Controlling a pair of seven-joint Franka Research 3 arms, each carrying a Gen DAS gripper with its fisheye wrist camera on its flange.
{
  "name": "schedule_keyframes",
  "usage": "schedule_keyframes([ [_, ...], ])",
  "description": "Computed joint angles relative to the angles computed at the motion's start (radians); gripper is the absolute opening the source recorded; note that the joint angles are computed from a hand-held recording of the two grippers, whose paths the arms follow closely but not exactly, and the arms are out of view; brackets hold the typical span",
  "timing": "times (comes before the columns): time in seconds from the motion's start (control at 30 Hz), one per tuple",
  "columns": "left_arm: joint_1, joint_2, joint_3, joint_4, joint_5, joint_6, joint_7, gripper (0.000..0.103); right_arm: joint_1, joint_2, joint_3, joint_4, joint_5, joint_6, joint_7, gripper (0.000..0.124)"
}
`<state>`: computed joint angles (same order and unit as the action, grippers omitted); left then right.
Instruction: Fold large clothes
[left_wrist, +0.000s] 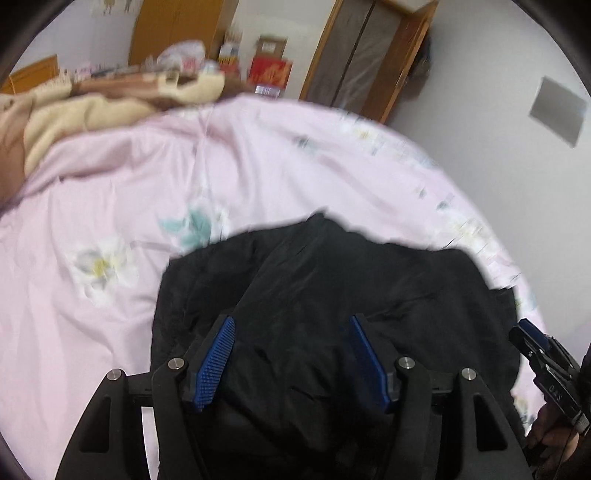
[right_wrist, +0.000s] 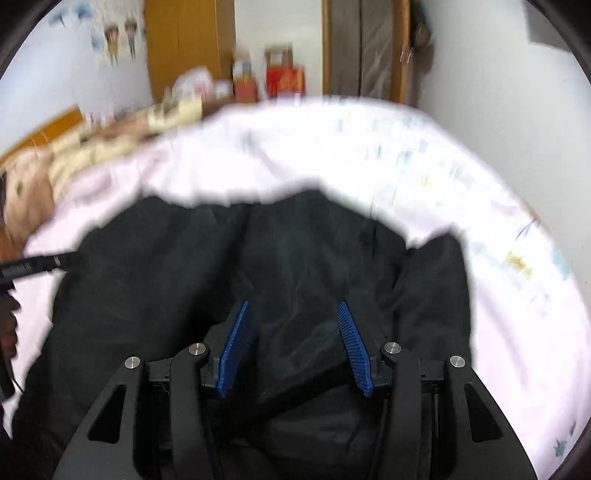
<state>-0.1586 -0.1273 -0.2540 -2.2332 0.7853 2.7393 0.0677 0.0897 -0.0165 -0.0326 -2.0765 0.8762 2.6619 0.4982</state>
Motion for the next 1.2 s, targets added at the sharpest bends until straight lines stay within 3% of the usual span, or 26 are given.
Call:
schedule_keyframes([
  [0.1, -0.020, 0.012, -0.001, 0.018, -0.047, 0.008, 0.059, 0.065, 0.013, -0.051, -0.008, -0.019, 0.150, -0.107, -0.177, 0.051],
  [0.13, -0.027, 0.032, -0.001, 0.034, -0.072, -0.010, 0.096, 0.065, 0.019, -0.051, -0.006, -0.021, 0.142, -0.131, -0.202, 0.051],
  [0.23, -0.047, 0.105, 0.014, 0.071, -0.209, -0.088, 0.194, 0.065, 0.026, 0.000, 0.007, -0.009, 0.001, -0.170, -0.105, 0.051],
  [0.3, -0.040, 0.117, 0.034, 0.026, -0.243, 0.008, 0.185, 0.065, 0.021, 0.065, 0.009, 0.024, -0.116, -0.206, 0.013, 0.051],
  [0.33, -0.039, 0.123, 0.039, 0.015, -0.238, 0.039, 0.195, 0.067, 0.017, 0.087, 0.011, 0.031, -0.142, -0.208, 0.046, 0.051],
  [0.4, -0.045, 0.130, 0.037, 0.014, -0.191, 0.026, 0.198, 0.067, 0.005, 0.107, 0.019, 0.029, -0.123, -0.204, 0.035, 0.051],
  [0.53, -0.051, 0.150, 0.046, 0.012, -0.058, 0.040, 0.098, 0.067, 0.017, 0.105, 0.037, 0.007, -0.187, -0.144, 0.068, 0.051],
  [0.63, -0.060, 0.160, 0.047, 0.021, -0.057, 0.026, 0.076, 0.067, 0.013, 0.108, 0.039, -0.001, -0.194, -0.131, 0.076, 0.051],
  [0.73, -0.061, 0.152, 0.045, 0.022, -0.118, 0.014, 0.140, 0.067, 0.013, 0.096, 0.038, -0.008, -0.210, -0.144, 0.108, 0.051],
  [0.83, -0.062, 0.116, 0.040, 0.011, -0.207, 0.002, 0.198, 0.067, 0.010, 0.092, 0.033, 0.015, -0.235, -0.191, 0.177, 0.051],
  [0.9, -0.065, 0.064, 0.030, -0.017, -0.197, -0.010, 0.176, 0.067, 0.007, 0.051, 0.030, 0.001, -0.209, -0.183, 0.202, 0.052],
  [1.03, -0.081, -0.055, 0.005, -0.084, -0.258, -0.031, 0.195, 0.067, 0.007, -0.073, 0.009, -0.067, -0.137, -0.173, 0.158, 0.059],
  [1.2, -0.105, -0.233, -0.038, -0.189, -0.307, -0.064, 0.188, 0.068, 0.011, -0.252, -0.025, -0.168, -0.177, -0.199, 0.118, 0.060],
])
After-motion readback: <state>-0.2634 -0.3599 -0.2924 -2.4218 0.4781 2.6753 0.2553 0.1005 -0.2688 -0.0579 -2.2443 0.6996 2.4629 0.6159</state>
